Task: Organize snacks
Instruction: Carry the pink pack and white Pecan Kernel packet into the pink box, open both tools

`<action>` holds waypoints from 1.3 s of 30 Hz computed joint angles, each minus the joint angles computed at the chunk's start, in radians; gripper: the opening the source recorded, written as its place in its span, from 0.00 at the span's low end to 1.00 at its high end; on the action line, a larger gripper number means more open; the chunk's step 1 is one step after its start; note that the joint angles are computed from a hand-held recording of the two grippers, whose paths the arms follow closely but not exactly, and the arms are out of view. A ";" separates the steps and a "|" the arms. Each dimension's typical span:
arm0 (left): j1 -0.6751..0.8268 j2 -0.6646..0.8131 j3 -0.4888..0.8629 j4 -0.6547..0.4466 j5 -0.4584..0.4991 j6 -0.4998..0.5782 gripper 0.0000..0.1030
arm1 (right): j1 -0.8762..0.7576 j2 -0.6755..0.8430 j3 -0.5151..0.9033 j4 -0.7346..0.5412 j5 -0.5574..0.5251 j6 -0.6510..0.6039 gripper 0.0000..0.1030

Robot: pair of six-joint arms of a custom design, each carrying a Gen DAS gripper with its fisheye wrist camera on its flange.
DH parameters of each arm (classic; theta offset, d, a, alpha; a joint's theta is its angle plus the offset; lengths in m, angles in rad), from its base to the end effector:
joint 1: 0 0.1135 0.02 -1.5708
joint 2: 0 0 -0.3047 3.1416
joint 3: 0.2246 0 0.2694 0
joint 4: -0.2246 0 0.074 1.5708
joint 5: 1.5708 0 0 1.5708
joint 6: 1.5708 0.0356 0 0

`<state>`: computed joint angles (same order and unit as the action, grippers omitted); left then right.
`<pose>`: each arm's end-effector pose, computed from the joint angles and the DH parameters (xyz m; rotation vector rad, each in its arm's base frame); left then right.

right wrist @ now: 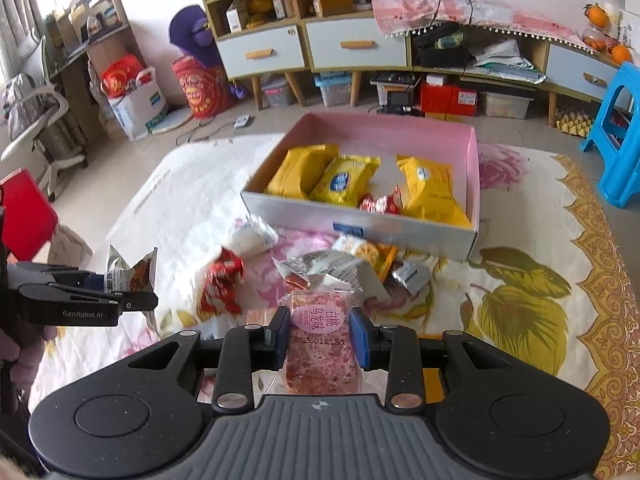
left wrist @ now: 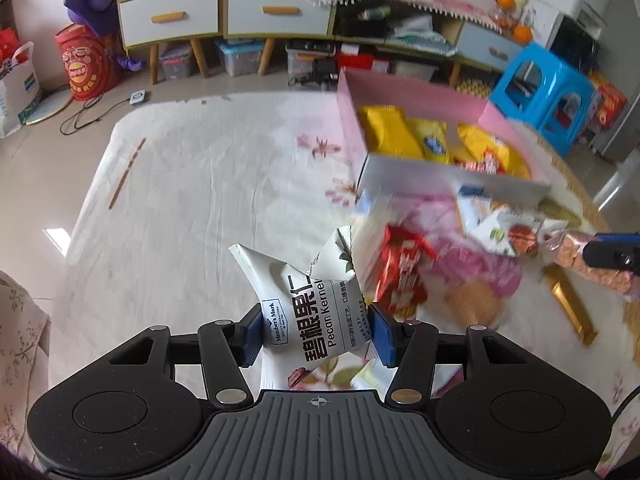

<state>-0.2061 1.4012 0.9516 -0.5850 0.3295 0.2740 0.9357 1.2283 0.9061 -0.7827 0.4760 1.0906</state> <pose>0.2778 -0.0698 0.2612 0.7245 2.4664 -0.4028 0.1515 0.1781 0.2799 0.3360 2.4748 0.1818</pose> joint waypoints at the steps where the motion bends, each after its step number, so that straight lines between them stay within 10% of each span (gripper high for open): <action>1: -0.006 0.002 0.008 0.002 0.002 -0.015 0.50 | -0.008 0.000 0.003 0.006 0.003 -0.006 0.23; 24: -0.255 0.205 0.181 0.236 -0.032 -0.457 0.50 | -0.361 0.023 -0.073 0.329 -0.087 -0.086 0.22; 39: -0.364 0.481 0.437 0.283 -0.143 -0.464 0.50 | -0.633 0.108 -0.161 0.572 -0.186 -0.233 0.23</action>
<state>-0.5699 1.8819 1.3885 -0.3019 0.1865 -0.1896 0.3024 1.3361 0.7453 -0.2107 0.2899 0.8572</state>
